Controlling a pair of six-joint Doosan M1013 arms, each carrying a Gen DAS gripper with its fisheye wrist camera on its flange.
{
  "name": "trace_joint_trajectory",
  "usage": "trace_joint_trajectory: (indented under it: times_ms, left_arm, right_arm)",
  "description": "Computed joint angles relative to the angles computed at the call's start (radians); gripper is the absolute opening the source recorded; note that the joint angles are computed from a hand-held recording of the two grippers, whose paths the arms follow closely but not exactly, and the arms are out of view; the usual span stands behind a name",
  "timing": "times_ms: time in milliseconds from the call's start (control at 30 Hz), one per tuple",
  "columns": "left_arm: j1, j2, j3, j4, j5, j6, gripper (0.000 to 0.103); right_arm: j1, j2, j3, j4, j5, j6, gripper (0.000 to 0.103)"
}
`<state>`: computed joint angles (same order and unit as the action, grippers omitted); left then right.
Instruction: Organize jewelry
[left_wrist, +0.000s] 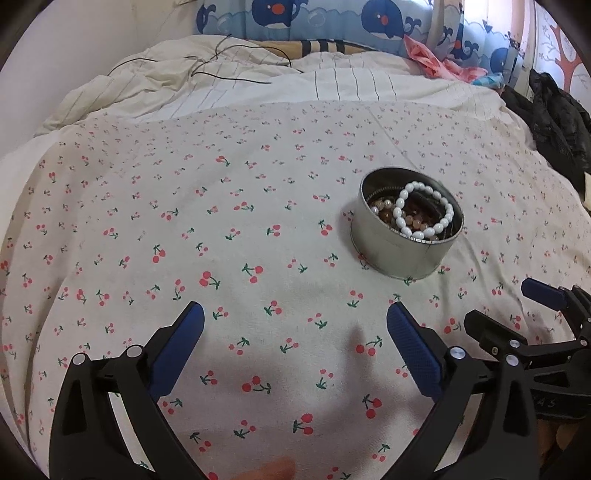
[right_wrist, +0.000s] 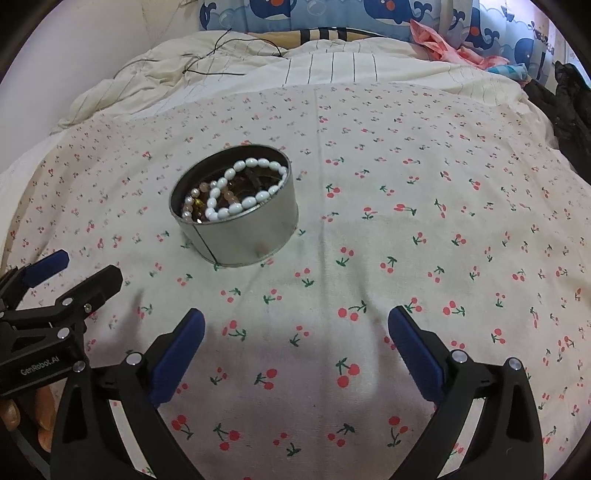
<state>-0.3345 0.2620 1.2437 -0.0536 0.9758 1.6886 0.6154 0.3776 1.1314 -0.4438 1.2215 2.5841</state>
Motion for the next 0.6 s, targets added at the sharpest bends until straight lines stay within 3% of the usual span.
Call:
trace_joint_trajectory:
  times_ms: [600]
  left_arm:
    - [-0.003,0.013,-0.011,0.002,0.038,0.000,0.095]
  right_arm:
    - [-0.006,-0.003,0.011,0.012,-0.006,0.003,0.095]
